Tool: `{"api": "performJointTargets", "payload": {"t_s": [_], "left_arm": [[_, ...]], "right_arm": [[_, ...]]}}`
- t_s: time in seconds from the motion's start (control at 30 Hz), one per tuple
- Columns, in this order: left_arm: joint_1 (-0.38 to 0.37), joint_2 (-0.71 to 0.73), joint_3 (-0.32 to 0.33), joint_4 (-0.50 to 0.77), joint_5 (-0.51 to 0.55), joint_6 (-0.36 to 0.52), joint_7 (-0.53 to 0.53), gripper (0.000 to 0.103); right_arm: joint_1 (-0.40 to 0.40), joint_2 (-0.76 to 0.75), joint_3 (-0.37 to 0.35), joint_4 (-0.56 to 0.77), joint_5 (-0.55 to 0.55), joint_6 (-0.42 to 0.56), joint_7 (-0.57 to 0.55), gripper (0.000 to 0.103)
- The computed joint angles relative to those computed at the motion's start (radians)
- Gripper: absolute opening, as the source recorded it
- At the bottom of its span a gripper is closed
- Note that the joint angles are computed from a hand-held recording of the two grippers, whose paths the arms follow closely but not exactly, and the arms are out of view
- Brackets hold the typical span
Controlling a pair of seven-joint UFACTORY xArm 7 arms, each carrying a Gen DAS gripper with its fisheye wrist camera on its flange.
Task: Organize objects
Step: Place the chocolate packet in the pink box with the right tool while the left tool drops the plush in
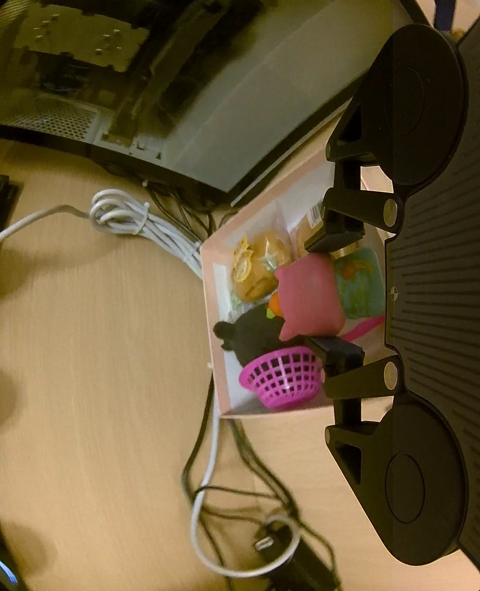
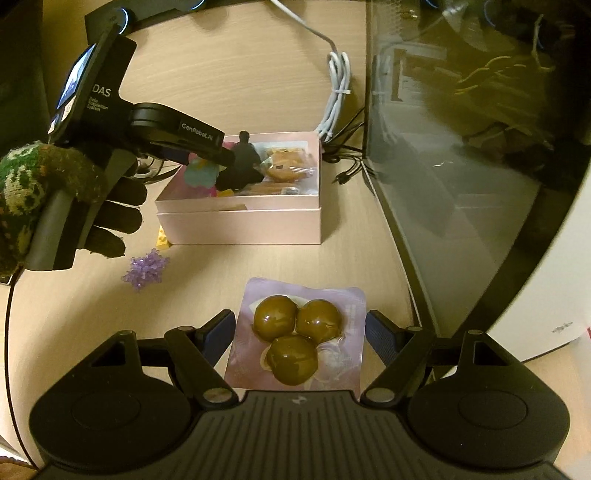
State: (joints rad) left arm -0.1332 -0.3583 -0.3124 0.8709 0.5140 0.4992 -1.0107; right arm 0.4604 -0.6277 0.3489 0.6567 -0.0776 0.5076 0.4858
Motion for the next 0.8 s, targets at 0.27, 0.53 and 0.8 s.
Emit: {"api": "performJointTargets", "payload": {"t_s": [0.27,0.53,0.8], "left_arm": [[0.005,-0.01,0.001,-0.056,0.032,-0.024,-0.074,0.053],[0.162,-0.375,-0.04,-0.322,-0.004,-0.231,-0.363,0.053],[-0.054,-0.792,-0.015,-0.537,-0.235,0.196,-0.227,0.053]], "right_arm": [[0.009,0.018,-0.004,0.005,0.005,0.008,-0.01,0.078],[-0.004,0.06,-0.003,0.032,-0.008,-0.013,-0.013,0.078],[-0.174,0.304,0.109,0.29,-0.246,-0.213,0.022,0.078]]}}
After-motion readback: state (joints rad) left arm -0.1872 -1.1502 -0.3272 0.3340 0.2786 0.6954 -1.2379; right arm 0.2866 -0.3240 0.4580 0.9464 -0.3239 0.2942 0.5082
